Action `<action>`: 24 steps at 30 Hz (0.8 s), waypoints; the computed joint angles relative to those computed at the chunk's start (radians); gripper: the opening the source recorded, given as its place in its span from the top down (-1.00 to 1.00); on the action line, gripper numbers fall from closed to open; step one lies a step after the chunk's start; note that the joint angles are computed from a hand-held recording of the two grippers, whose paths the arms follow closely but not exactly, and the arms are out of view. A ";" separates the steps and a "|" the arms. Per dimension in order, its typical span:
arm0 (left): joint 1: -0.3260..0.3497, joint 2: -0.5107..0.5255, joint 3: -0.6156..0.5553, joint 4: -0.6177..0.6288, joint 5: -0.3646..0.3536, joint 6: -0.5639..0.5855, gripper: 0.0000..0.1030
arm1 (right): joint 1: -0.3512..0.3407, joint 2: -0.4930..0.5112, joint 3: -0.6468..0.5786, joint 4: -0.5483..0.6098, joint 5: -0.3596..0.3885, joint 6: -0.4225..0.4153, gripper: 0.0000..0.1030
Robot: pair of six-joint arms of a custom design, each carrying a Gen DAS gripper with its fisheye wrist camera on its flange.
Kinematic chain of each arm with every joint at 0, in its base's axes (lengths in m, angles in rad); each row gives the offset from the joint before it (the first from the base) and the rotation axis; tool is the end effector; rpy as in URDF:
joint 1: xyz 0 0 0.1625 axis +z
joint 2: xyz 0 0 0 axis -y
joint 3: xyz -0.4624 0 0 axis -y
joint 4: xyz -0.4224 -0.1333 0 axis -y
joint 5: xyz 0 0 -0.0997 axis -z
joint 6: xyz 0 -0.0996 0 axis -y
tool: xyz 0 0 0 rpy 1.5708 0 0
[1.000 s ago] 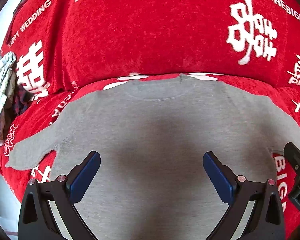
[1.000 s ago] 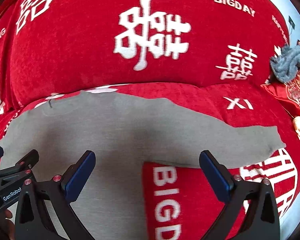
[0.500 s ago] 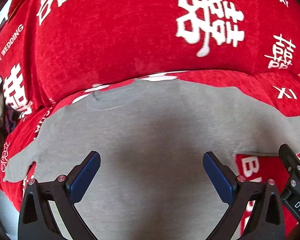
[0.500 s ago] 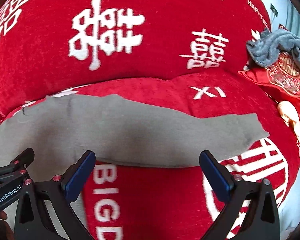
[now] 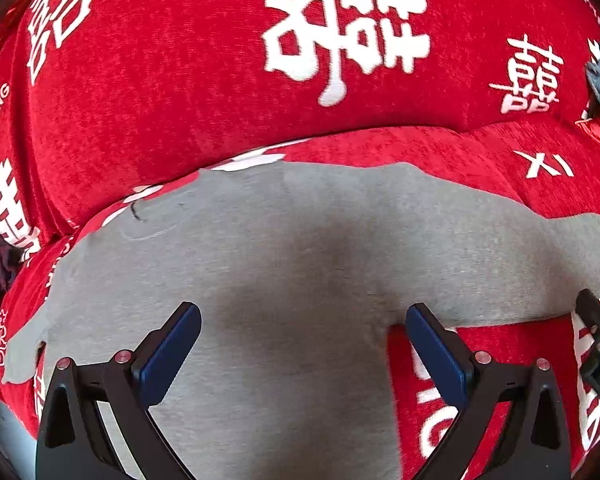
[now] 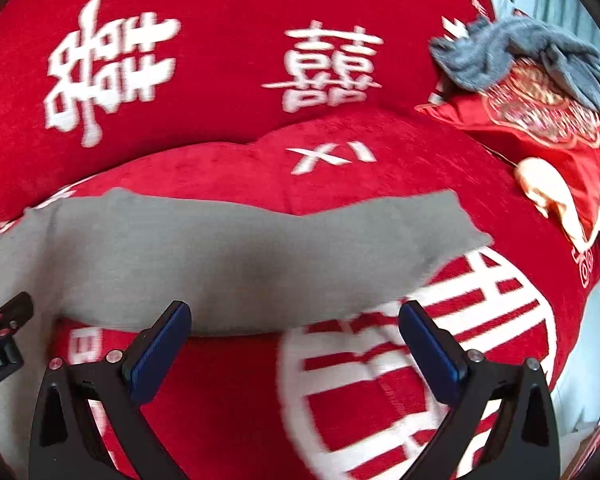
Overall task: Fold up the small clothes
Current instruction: 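Move the right gripper toward the cuff of the sweater sleeve nearest it, then close the right gripper on the grey sleeve cuff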
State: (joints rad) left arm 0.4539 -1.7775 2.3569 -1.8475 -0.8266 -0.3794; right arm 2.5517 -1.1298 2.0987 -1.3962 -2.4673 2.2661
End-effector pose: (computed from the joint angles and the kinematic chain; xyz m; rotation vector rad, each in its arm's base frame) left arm -0.2102 -0.3260 0.2841 0.9880 2.1646 -0.3651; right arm 0.3809 -0.1882 0.1160 -0.6536 -1.8330 0.9558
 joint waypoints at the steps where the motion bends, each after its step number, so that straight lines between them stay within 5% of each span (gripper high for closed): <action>1: -0.004 0.005 0.003 -0.004 -0.003 -0.001 -0.99 | 0.002 -0.022 0.020 0.008 0.015 0.027 -1.00; 9: -0.008 0.057 0.019 -0.051 -0.014 0.002 -0.99 | -0.022 -0.199 0.191 -0.080 0.059 0.122 -1.00; 19: 0.032 0.091 0.018 -0.095 0.001 0.016 -0.99 | -0.124 -0.239 0.205 0.006 -0.071 0.062 -0.94; 22: 0.047 0.102 0.011 -0.114 0.008 0.024 -0.99 | -0.149 -0.225 0.190 0.083 -0.086 0.075 -0.54; 24: 0.060 0.112 0.004 -0.123 0.011 0.023 -0.99 | -0.148 -0.219 0.177 0.140 -0.083 0.102 0.39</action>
State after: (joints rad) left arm 0.5135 -1.6650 2.3613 -1.9701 -0.8161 -0.3564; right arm 2.4035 -1.3484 2.2758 -1.2566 -2.5505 2.3685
